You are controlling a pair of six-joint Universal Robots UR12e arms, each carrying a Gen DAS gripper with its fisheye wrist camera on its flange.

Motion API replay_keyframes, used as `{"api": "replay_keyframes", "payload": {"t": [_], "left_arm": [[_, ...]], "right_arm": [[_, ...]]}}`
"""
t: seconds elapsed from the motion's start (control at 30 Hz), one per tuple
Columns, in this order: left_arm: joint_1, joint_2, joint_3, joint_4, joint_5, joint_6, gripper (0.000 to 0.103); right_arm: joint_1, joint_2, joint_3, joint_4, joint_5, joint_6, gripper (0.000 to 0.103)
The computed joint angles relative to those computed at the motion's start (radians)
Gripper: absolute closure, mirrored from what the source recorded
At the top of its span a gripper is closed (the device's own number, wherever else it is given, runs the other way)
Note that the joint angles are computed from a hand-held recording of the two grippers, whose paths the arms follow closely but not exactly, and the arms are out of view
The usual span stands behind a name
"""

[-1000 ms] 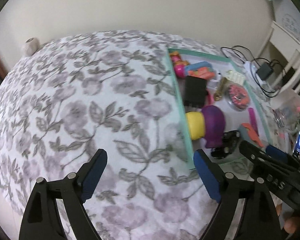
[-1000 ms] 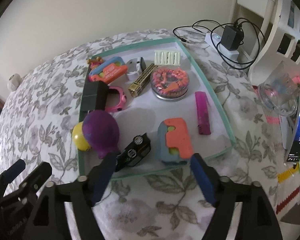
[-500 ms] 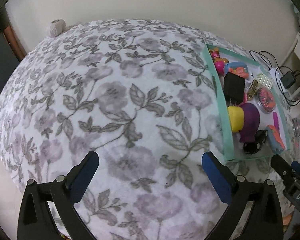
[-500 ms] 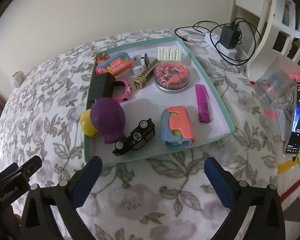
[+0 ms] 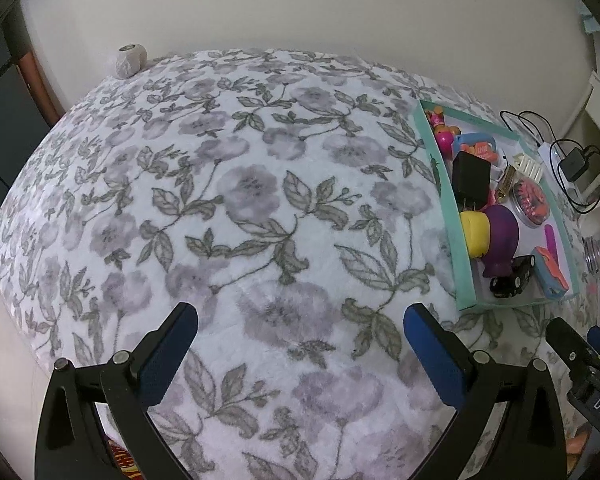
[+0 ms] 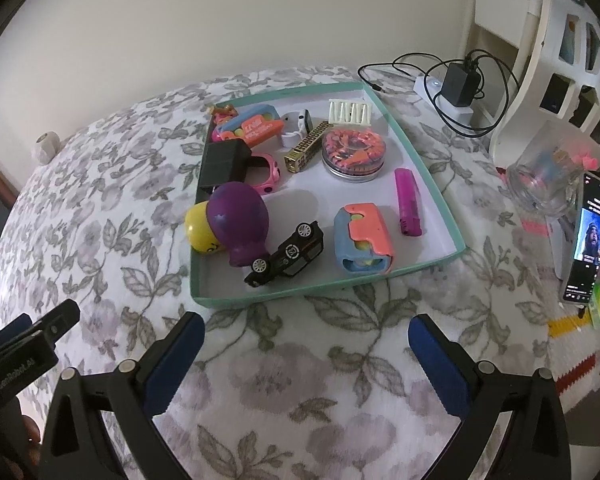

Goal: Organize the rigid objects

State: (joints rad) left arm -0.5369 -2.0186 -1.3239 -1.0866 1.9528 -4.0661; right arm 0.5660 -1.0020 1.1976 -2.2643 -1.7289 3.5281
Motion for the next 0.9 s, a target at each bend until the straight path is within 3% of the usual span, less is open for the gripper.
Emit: {"api": "replay_keyframes", "payload": {"t": [0.53, 0.9], "left_arm": [[-0.018, 0.011, -0.007, -0.006, 0.056, -0.011, 0.000], [-0.018, 0.011, -0.007, -0.012, 0.055, -0.018, 0.000]], "right_arm": [[0.009, -0.027, 0.039, -0.039, -0.010, 0.002, 0.000], [0.012, -0.029, 0.041, -0.040, -0.014, -0.006, 0.000]]}}
